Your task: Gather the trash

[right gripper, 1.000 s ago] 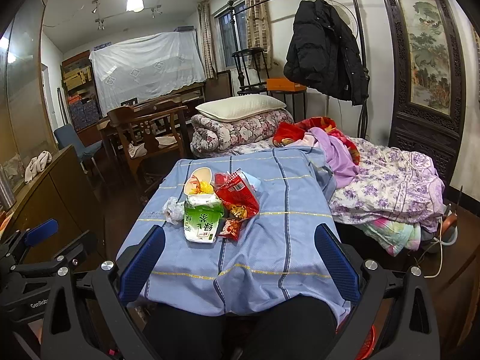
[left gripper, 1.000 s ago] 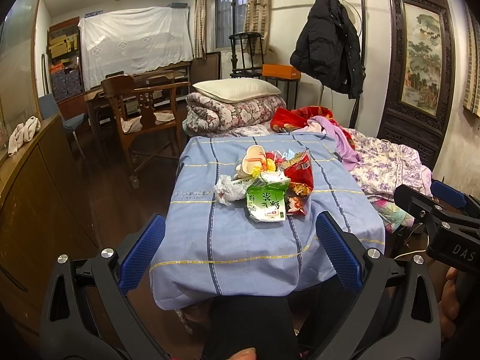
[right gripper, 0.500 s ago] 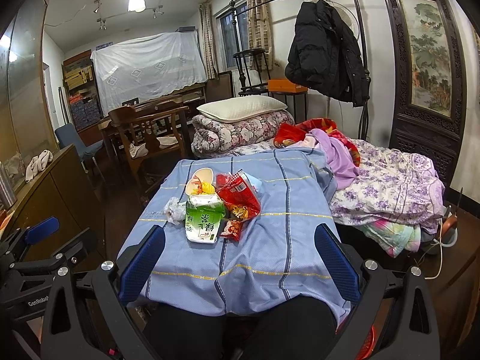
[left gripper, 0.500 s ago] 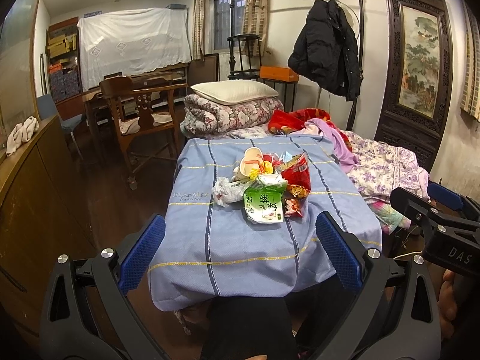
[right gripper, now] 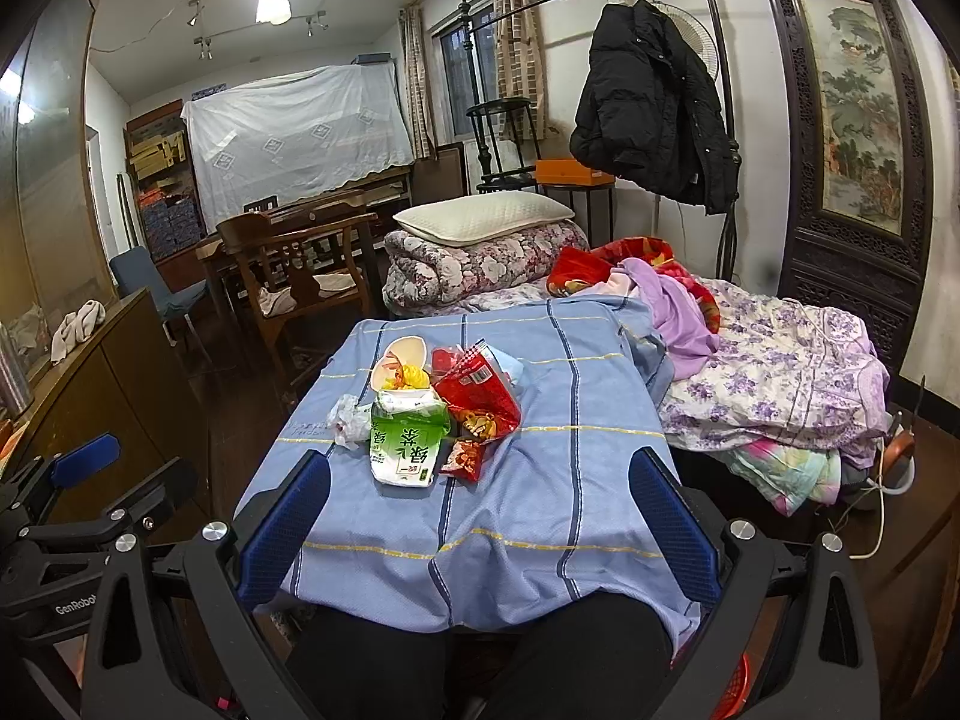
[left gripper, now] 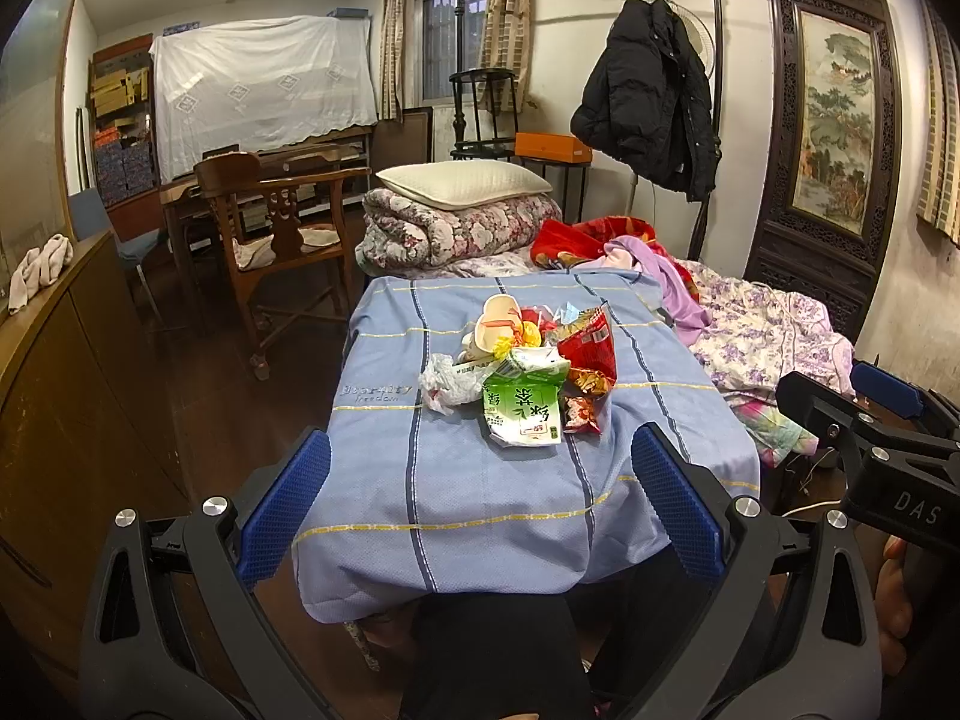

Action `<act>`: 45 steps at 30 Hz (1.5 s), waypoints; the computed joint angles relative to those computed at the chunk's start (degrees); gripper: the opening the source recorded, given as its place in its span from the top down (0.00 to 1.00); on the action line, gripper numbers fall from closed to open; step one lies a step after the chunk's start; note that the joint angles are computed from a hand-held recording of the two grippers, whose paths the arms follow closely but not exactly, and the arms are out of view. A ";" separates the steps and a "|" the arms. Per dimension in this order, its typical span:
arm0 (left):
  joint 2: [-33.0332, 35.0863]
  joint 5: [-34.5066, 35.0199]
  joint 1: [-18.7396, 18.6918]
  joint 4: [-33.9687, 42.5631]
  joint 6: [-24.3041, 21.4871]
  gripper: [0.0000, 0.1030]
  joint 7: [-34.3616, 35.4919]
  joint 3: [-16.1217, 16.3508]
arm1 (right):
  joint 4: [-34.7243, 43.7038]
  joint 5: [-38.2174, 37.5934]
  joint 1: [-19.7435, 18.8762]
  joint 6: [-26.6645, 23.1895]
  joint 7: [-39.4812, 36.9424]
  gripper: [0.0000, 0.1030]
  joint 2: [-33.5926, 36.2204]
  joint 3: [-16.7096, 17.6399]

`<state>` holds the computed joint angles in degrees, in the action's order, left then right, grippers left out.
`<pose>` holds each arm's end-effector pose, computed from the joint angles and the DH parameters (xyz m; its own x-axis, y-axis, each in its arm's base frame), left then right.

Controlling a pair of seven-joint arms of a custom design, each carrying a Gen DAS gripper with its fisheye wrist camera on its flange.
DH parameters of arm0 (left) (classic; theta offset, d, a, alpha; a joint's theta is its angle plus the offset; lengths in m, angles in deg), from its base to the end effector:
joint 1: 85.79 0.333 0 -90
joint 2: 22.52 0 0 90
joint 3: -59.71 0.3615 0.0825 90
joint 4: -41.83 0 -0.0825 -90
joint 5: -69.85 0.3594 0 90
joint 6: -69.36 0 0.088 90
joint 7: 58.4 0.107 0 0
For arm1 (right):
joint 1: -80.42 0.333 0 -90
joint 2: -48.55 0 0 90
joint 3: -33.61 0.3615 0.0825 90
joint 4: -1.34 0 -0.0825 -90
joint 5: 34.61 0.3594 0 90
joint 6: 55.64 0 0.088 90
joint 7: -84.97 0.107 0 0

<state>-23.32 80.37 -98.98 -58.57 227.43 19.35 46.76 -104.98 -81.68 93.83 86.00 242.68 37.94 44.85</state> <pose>0.5193 -0.2647 0.7352 -0.3667 -0.9303 -0.0015 -0.4804 0.1907 -0.8561 0.4663 0.2301 0.7357 -0.2111 -0.9691 -0.1277 -0.4536 0.2129 -0.8654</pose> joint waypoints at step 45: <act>13.14 -10.55 0.68 10.01 -9.31 0.06 11.84 -0.35 | -6.92 14.29 -3.25 9.53 -4.89 0.05 2.39 -5.62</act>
<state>-10.17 69.82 -98.29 -48.56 218.12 31.19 46.42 -111.90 -67.39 90.57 95.53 237.79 40.33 39.23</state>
